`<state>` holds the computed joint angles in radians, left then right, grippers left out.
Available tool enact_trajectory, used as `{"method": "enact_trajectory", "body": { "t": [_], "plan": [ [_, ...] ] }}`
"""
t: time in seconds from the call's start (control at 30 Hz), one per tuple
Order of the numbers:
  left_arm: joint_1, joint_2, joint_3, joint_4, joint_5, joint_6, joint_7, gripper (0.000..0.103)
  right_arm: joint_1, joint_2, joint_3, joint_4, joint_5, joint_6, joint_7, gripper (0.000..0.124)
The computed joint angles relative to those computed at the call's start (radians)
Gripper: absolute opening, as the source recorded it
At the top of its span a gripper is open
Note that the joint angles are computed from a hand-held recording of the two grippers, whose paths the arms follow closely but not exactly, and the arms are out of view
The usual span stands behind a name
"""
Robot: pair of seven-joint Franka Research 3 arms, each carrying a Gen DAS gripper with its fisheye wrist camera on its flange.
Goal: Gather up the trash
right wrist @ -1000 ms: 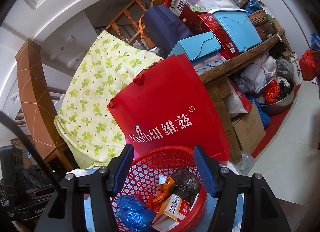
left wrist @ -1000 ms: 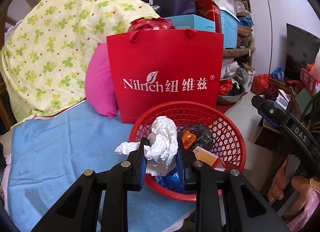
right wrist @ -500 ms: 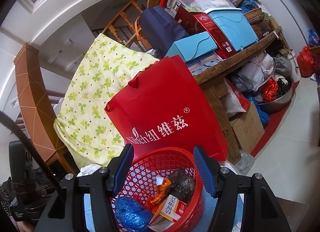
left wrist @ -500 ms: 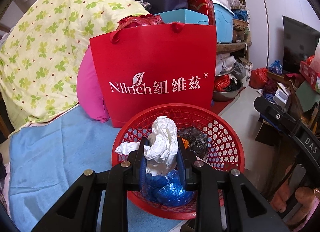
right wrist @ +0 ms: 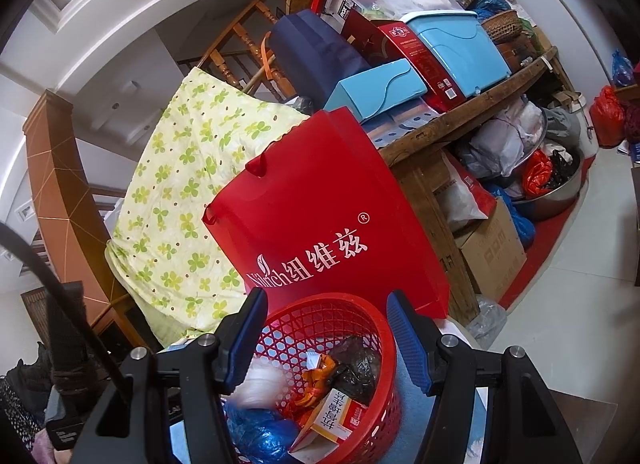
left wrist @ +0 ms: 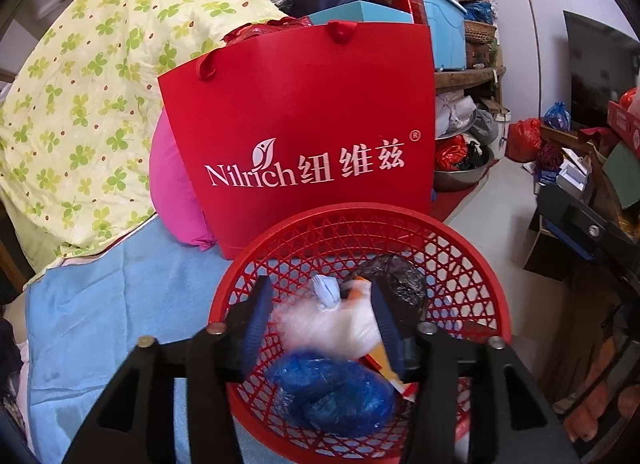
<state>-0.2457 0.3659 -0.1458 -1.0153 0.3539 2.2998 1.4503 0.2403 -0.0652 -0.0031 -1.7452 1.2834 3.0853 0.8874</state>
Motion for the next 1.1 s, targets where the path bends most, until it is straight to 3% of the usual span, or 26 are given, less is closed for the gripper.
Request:
{"method": "enact_trajectory", "body": {
  "t": [0.13, 0.43, 0.6, 0.73, 0.93, 0.97, 1.1],
  "plan": [
    [0.002, 0.002, 0.011, 0.001, 0.015, 0.002, -0.012, 0.061, -0.001, 0.008, 0.002, 0.008, 0.005, -0.003, -0.008, 0.066],
    [0.051, -0.087, 0.027, -0.136, 0.044, 0.05, -0.066, 0.063, 0.007, 0.018, 0.019, 0.027, -0.013, 0.016, -0.03, 0.066],
    [0.099, -0.164, 0.031, -0.248, 0.045, 0.084, -0.109, 0.064, 0.046, 0.014, 0.036, 0.069, 0.179, 0.071, -0.31, 0.066],
    [0.136, -0.217, 0.036, -0.318, 0.051, 0.097, -0.141, 0.064, 0.074, 0.016, 0.071, 0.134, 0.412, 0.115, -0.664, 0.066],
    [0.19, -0.325, 0.046, -0.449, 0.091, 0.11, -0.176, 0.064, 0.118, -0.032, 0.112, 0.1, 0.381, 0.091, -0.804, 0.066],
    [0.198, -0.337, 0.047, -0.462, 0.097, 0.11, -0.181, 0.064, 0.125, -0.056, 0.112, 0.07, 0.339, 0.059, -0.773, 0.066],
    [0.242, -0.414, 0.058, -0.543, 0.129, 0.108, -0.224, 0.064, 0.13, -0.151, 0.095, -0.078, -0.032, -0.168, -0.406, 0.066]
  ]
}}
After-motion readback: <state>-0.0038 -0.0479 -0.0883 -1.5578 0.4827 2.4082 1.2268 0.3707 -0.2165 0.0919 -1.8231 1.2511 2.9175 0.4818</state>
